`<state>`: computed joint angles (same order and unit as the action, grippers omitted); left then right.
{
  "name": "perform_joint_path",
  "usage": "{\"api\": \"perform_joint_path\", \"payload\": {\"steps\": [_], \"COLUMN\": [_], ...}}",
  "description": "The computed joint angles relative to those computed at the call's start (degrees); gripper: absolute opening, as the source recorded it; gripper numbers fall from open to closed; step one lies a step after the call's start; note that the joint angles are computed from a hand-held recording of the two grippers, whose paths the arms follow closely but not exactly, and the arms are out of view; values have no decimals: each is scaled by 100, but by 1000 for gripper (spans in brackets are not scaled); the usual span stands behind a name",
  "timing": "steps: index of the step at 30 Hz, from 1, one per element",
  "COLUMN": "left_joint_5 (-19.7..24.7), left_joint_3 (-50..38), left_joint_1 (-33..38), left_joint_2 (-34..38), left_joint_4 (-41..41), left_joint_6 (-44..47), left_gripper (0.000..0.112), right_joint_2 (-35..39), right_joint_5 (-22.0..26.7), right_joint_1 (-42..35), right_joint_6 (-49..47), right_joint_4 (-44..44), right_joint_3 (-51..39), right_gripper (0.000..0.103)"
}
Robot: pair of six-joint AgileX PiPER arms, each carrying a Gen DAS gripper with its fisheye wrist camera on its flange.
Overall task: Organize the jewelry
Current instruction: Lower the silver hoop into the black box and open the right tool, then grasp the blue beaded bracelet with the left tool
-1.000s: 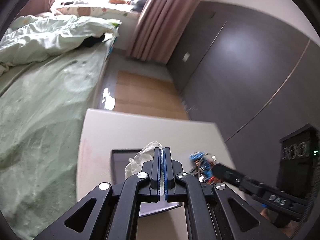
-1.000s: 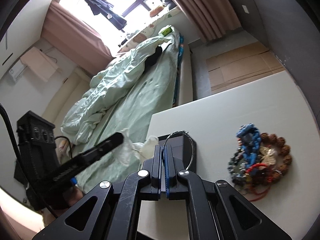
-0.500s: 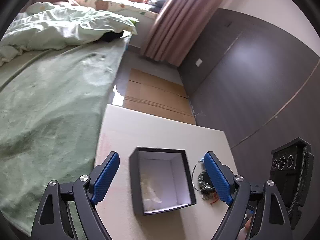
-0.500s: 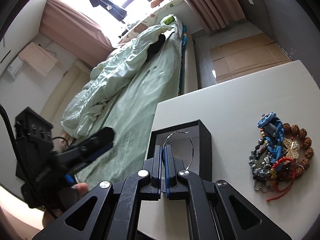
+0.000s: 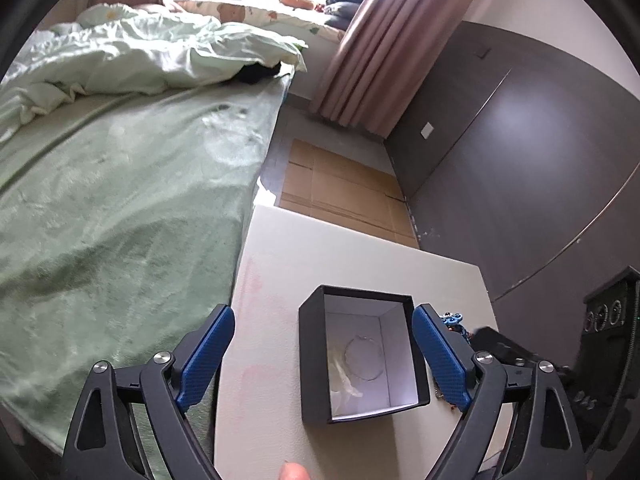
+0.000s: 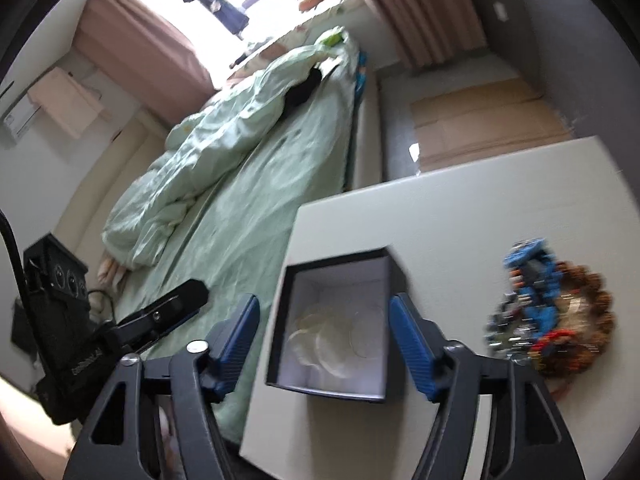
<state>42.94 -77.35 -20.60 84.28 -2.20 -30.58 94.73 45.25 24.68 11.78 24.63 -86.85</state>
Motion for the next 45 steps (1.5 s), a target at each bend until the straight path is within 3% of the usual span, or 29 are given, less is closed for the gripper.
{"api": "perform_joint_path", "payload": {"steps": [3,7,13,21,31,38,42,45], "left_joint_5": [-147,-78,82,214,-59,111,687,881], "left_joint_3": [30,-148,-391,-603,-746,-1323,-2157,-2564], "left_joint_1": [-159,-458,-859,-1474,-1837,-2034,-2029,-2057], "left_joint_2": [-45,58,211,307,446,863,1362,1638], "left_joint_4": [159,555,1048,2143,2315,1587,869,675], "left_joint_6": [-247,-661,-1117,-1941,-1562,-133,612,1002], "left_gripper": [103,103,103,103,103,103,103,103], "right_joint_2": [-333,-734,-1261,-1723,-2355,-2392,-2305,-2236], "right_joint_5": [33,76,-76,-6,-566,-171,164,349], "right_joint_1": [-266,-461,-706,-1123,-1714,-2263,-2556,-2971], "right_joint_6": [-64,282,817,1249,236,-472,-619,-1107], "right_joint_4": [151,-330,-1027,-1831,-1583,-1141,-1027,-407], "right_joint_3": [307,545,1012,1363,2055,1972,1847,1876], "right_gripper": [71,87,103,103,103,103,103,103]}}
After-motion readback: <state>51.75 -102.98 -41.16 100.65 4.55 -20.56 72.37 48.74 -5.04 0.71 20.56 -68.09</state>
